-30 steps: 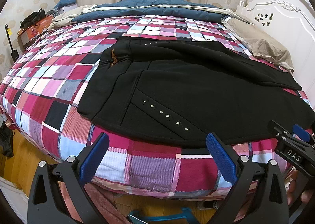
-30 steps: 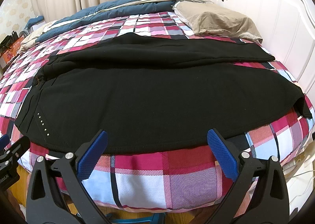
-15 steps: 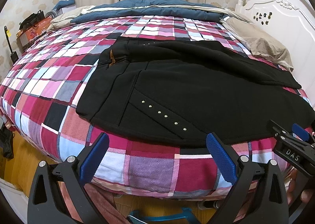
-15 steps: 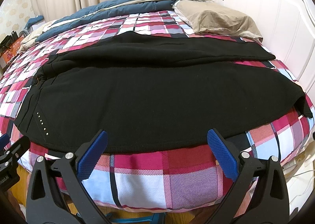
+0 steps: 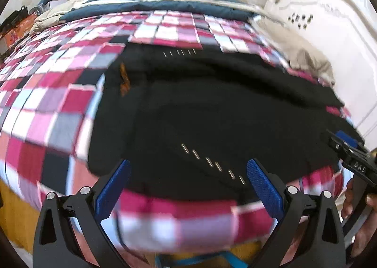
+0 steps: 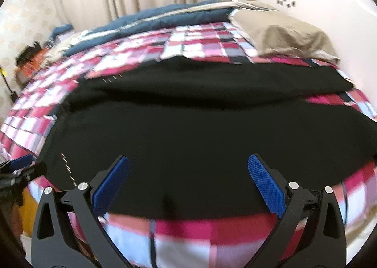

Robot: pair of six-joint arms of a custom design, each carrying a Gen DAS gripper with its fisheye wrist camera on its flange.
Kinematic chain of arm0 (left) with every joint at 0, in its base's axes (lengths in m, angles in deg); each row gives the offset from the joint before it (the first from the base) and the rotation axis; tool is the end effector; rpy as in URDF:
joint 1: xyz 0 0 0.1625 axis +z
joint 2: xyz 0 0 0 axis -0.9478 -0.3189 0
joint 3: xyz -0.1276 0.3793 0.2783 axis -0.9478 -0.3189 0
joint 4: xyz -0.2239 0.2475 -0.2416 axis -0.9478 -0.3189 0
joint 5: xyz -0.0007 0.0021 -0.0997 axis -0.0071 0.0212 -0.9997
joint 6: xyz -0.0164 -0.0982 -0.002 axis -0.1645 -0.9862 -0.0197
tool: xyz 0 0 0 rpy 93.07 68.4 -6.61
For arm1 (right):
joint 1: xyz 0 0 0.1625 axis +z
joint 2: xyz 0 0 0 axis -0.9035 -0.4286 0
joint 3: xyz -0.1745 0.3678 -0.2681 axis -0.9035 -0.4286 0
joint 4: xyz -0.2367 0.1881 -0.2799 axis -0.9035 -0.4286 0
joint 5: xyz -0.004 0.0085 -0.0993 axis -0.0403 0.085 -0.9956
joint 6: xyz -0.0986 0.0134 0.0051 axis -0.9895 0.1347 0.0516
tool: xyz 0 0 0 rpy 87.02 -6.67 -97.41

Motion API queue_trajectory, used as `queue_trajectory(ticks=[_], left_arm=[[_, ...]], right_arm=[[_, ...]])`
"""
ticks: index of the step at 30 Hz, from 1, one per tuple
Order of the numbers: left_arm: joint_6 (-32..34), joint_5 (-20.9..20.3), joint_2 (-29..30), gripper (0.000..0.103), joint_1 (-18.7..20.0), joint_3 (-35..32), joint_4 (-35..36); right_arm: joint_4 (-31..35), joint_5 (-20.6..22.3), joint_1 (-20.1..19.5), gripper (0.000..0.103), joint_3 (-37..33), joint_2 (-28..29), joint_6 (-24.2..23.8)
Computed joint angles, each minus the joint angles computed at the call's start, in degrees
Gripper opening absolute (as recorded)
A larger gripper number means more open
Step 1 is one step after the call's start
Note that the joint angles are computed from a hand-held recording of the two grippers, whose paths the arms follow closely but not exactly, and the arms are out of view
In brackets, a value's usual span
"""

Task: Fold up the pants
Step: 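Grasp the black pants' waistband with the left gripper while the right gripper grasps the other end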

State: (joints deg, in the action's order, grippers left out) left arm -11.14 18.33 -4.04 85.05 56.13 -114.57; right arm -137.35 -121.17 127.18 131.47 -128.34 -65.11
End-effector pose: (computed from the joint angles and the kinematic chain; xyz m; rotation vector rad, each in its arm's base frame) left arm -0.3753 -0.3025 -0.0273 0.1844 2.3981 -0.8825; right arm -0.0417 -0.3772 0.3653 0.5826 -2.3873 0.8903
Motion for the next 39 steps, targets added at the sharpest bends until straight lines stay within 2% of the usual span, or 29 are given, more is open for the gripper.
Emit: queue_trajectory(ticks=[2, 4, 7, 9, 11, 13, 16, 20, 24, 25, 26, 28, 29, 32, 36, 37, 38, 39], left_arm=[[6.44, 0.08, -2.29, 0.098, 3.5, 2.77, -8.1], [16.36, -2.12, -4.56, 0.098, 8.57, 5.75, -20.1], [27.93, -7.85, -5.9, 0.098, 16.64, 8.39, -37.34], [34.56, -12.75, -6.88, 0.098, 23.47, 7.48, -43.13], [38.41, -15.55, -7.34, 0.098, 28.85, 5.27, -44.47], [42.0, -20.44, -6.8, 0.098, 33.6, 2.63, -46.32], [46.64, -26.64, -5.67, 0.098, 37.88, -0.9, -48.32], [50.56, -32.09, -4.23, 0.098, 40.06, -5.93, -44.08], [53.53, -33.74, -3.11, 0.097, 40.14, -8.99, -39.33], [53.63, -33.41, -3.19, 0.087, 40.0, -9.19, -38.45], [53.55, -33.43, -3.22, 0.056, 40.34, -9.47, -37.56], [49.65, -33.19, -3.85, 0.027, 41.82, -9.9, -34.27], [49.08, -34.04, -3.97, 0.019, 42.82, -9.7, -34.72], [48.73, -36.69, -4.25, 0.015, 44.36, -9.39, -35.56], [49.71, -34.27, -4.48, 0.014, 43.26, -10.18, -32.9], [49.65, -33.94, -4.7, 0.013, 43.16, -10.38, -32.08], [49.47, -33.79, -4.74, 0.013, 43.11, -10.63, -31.54], [49.39, -33.51, -4.78, 0.013, 43.05, -10.9, -30.91]], right_arm=[[5.18, 1.33, 1.28, 0.101, -2.9, 0.11, 1.56], [7.73, 1.46, 2.93, 0.101, -5.29, 1.03, 3.38], [8.93, 1.13, 5.36, 0.101, -7.85, 3.0, 4.86], [8.8, 0.78, 6.73, 0.101, -9.1, 4.39, 5.0], [9.07, -0.23, 7.81, 0.101, -10.47, 5.98, 5.39], [10.01, -0.75, 8.38, 0.101, -11.85, 7.35, 6.05], [11.92, -1.03, 8.66, 0.101, -13.83, 9.27, 7.37], [16.66, 0.02, 8.48, 0.101, -17.05, 11.45, 9.77], [24.28, 2.63, 8.42, 0.101, -22.4, 13.4, 9.91], [25.38, 3.38, 8.59, 0.101, -23.73, 13.83, 9.71], [27.45, 4.56, 8.81, 0.101, -25.91, 14.49, 9.24], [31.18, 5.89, 9.64, 0.101, -31.21, 16.7, 8.14], [32.97, 5.49, 10.32, 0.101, -34.13, 18.26, 7.45], [39.98, 1.26, 12.67, 0.101, -43.21, 23.73, 3.59], [47.06, -11.4, 15.76, 0.101, -54.21, 33.19, -1.05], [48.57, -13.02, 16.01, 0.095, -55.69, 34.57, -1.07], [51.18, -14.62, 16.28, 0.084, -57.61, 36.26, -1.29], [53.8, -15.6, 16.35, 0.037, -59.03, 37.22, -1.5]])
